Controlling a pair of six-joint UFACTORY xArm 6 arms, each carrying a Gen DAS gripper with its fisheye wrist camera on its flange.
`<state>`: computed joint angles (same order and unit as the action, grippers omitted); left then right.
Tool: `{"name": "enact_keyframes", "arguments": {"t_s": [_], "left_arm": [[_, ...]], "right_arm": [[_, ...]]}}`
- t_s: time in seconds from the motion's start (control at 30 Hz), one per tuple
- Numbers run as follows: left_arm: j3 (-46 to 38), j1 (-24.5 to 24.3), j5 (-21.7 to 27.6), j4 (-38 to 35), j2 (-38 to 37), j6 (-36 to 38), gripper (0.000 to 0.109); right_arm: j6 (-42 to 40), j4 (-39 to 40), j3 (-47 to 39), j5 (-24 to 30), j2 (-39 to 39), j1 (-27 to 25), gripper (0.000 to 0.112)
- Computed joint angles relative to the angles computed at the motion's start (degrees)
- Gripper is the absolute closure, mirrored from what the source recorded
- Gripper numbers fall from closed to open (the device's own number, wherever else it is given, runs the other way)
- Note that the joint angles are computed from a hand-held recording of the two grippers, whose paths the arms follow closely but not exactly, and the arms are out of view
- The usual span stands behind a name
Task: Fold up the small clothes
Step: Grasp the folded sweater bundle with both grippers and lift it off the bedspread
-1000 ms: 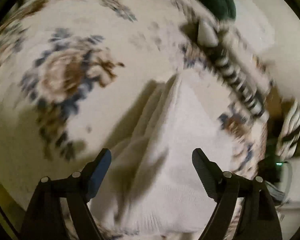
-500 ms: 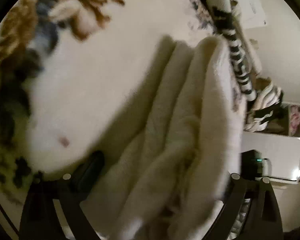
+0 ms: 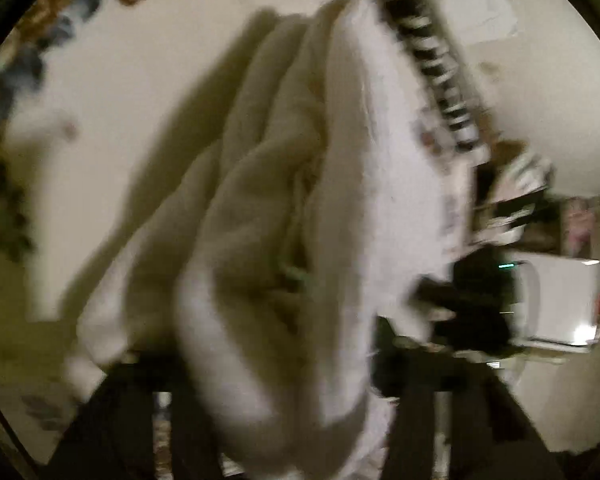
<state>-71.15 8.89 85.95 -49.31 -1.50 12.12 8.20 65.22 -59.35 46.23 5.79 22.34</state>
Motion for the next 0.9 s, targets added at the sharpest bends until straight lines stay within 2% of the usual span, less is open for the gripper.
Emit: {"name": "enact_keyframes", "arguments": {"t_s": [0.1,0.17,0.23,0.33,0.4,0.5,0.57,0.77,0.8,0.87,0.9], "left_arm": [[6.1,5.8,2.1,-17.3,-1.9,1.6,0.075],[10.5,9.2,3.0,-21.7,-1.2,-0.7,0.075],[12.4,10.0,0.4,-16.6,-0.2,0.3,0.075],[10.5,12.5,4.3,-15.0,1.2,-2.1,0.071],[7.2,12.9,5.7,-11.2,0.2,-3.0,0.053],[2.1,12.3,4.9,-3.2,-2.8,-4.5,0.05],[-1.3,10.0,2.9,2.5,-4.6,-5.4,0.05],[-5.4,0.9,-1.4,11.1,-4.8,-5.5,0.05],[-4.6,1.3,-0.5,12.0,-5.2,-3.8,0.05],[-2.7,-1.0,-2.5,15.0,-5.7,-2.8,0.051],[-1.7,-2.2,-3.6,17.4,-6.2,-2.4,0.058]], "right_arm": [[0.0,-1.5,-0.7,-0.3,0.7,0.2,0.017],[-1.6,1.1,-0.3,-0.3,0.4,-0.1,0.017],[-1.3,1.0,-0.1,-0.2,0.3,-0.2,0.017],[0.3,-1.0,-0.6,-0.1,0.0,0.3,0.017],[1.3,-2.2,-0.6,0.0,-0.9,0.4,0.017],[4.9,-7.2,-0.6,-0.2,-2.5,0.6,0.017],[7.0,-8.4,0.1,-1.4,-4.0,1.1,0.017],[19.6,-15.1,7.9,-7.0,-15.3,3.5,0.017],[20.5,-15.2,10.5,-7.7,-18.2,3.7,0.017],[25.8,-20.2,11.8,-7.3,-20.5,5.1,0.019],[27.3,-21.8,12.3,-7.0,-20.8,5.8,0.02]]}}
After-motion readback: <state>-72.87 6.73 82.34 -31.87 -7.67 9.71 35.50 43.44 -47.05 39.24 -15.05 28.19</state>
